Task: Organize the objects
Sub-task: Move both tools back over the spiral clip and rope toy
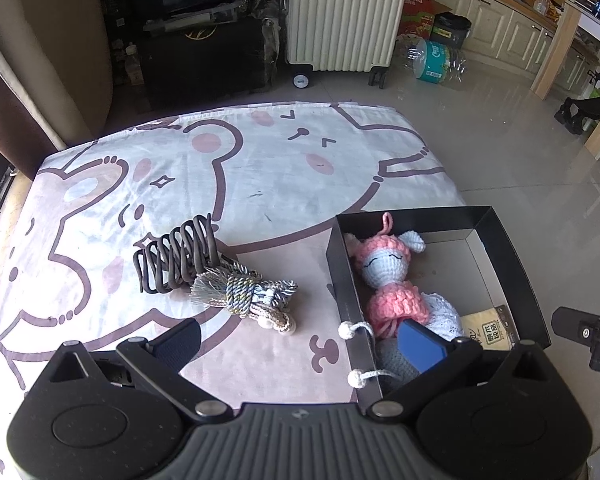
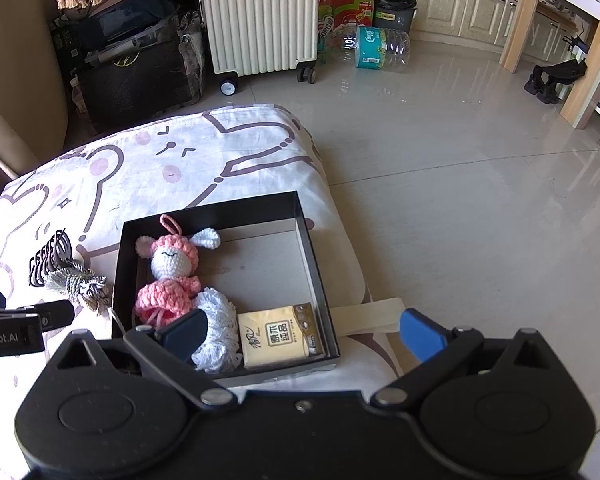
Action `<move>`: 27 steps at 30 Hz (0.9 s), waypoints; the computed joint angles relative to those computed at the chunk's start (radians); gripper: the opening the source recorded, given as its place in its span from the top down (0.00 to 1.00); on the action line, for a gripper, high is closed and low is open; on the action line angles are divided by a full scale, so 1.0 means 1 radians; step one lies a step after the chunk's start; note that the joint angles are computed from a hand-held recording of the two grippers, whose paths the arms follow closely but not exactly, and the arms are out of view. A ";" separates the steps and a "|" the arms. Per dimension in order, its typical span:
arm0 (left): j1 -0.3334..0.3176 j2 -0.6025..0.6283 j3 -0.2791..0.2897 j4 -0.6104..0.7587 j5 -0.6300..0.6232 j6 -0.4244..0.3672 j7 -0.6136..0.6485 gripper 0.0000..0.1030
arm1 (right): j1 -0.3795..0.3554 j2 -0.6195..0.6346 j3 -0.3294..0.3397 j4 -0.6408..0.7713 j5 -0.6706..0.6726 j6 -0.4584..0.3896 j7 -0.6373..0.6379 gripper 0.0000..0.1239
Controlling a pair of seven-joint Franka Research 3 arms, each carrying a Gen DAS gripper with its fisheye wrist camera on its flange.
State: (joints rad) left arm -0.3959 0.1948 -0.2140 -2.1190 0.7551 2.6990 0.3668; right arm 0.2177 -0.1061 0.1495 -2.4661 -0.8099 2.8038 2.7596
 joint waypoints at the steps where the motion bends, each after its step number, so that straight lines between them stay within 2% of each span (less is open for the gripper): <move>1: 0.002 -0.004 0.002 -0.005 0.000 0.002 -0.001 0.00 | 0.000 0.002 0.002 0.003 -0.005 0.000 0.007 0.17; 10: 0.033 -0.058 0.008 -0.068 0.017 0.009 -0.037 0.00 | 0.031 0.041 -0.003 0.040 -0.011 0.008 0.017 0.17; 27: 0.121 -0.198 -0.011 -0.208 0.048 0.005 -0.095 0.00 | 0.153 0.139 -0.036 0.147 0.014 0.028 -0.028 0.17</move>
State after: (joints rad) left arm -0.2753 -0.0028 -0.2248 -2.3272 0.8031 2.7041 0.2720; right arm 0.3705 0.0326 0.1140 -2.3193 -0.7958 2.8322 2.7316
